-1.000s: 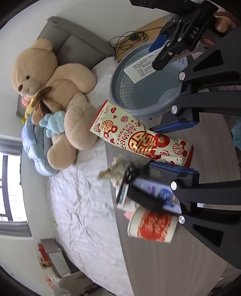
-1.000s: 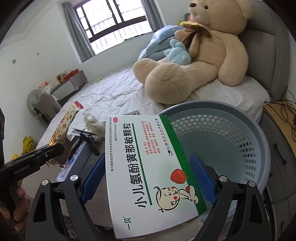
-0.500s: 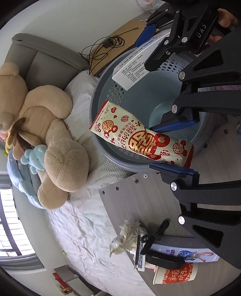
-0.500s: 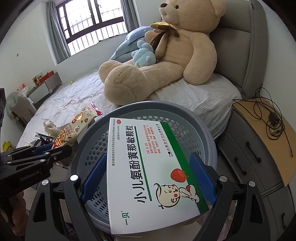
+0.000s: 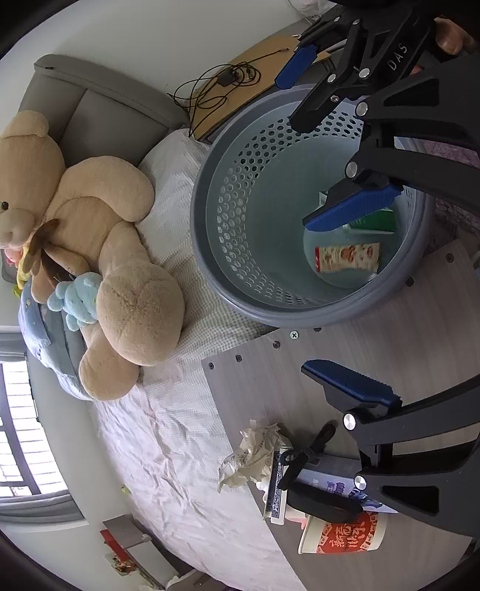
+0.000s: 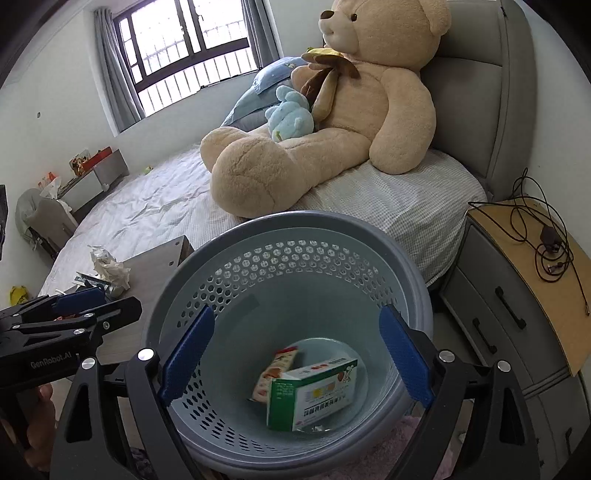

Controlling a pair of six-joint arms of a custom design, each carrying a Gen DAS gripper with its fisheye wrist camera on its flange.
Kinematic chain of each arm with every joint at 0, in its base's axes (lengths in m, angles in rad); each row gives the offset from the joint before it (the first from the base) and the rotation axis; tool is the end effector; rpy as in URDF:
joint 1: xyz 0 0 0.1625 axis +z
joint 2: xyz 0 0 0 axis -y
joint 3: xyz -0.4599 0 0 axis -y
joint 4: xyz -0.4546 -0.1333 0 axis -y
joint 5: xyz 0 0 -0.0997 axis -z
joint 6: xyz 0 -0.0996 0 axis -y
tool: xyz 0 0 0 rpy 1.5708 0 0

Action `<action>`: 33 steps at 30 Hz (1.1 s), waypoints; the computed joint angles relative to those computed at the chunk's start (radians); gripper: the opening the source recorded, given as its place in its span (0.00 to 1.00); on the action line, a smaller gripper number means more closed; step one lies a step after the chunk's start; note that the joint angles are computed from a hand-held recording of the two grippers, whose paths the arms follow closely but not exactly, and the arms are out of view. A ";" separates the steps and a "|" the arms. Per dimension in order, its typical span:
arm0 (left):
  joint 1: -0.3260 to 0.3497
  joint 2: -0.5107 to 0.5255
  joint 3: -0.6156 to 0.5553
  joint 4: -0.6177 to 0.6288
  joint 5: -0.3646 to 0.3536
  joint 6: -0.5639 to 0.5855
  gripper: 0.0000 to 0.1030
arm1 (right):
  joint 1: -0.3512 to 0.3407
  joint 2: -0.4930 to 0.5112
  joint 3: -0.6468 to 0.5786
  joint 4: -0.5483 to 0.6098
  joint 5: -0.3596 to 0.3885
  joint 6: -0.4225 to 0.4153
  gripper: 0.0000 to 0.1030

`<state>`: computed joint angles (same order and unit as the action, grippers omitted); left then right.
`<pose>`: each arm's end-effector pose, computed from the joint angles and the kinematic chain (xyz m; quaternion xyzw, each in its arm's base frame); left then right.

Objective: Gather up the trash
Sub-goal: 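Carry both items over the grey basket and open both tools to drop them, then move the left tool back to the table toward the red paper cup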

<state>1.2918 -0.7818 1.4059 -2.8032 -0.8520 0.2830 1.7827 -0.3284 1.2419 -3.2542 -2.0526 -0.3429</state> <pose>-0.0346 -0.8430 0.2163 0.1465 0.8873 -0.2797 0.3361 0.2631 -0.8088 -0.0430 0.1603 -0.8902 0.3494 0.2445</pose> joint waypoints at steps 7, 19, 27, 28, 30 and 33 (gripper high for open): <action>0.005 -0.007 0.016 -0.023 0.029 -0.018 0.71 | 0.005 0.010 -0.002 0.016 -0.011 0.021 0.84; 0.004 -0.037 0.064 -0.103 0.057 -0.011 0.81 | 0.019 0.017 0.008 0.007 -0.012 0.029 0.84; 0.008 -0.071 0.103 -0.139 0.059 -0.018 0.86 | 0.038 0.024 0.019 -0.012 -0.010 0.013 0.84; 0.010 -0.077 0.110 -0.145 0.059 -0.020 0.87 | 0.040 0.024 0.024 -0.020 -0.008 0.011 0.84; 0.012 -0.091 0.126 -0.156 0.061 -0.024 0.87 | 0.046 0.026 0.029 -0.031 -0.004 0.006 0.84; 0.018 -0.112 0.150 -0.178 0.068 -0.029 0.88 | 0.056 0.034 0.026 -0.036 -0.008 -0.005 0.84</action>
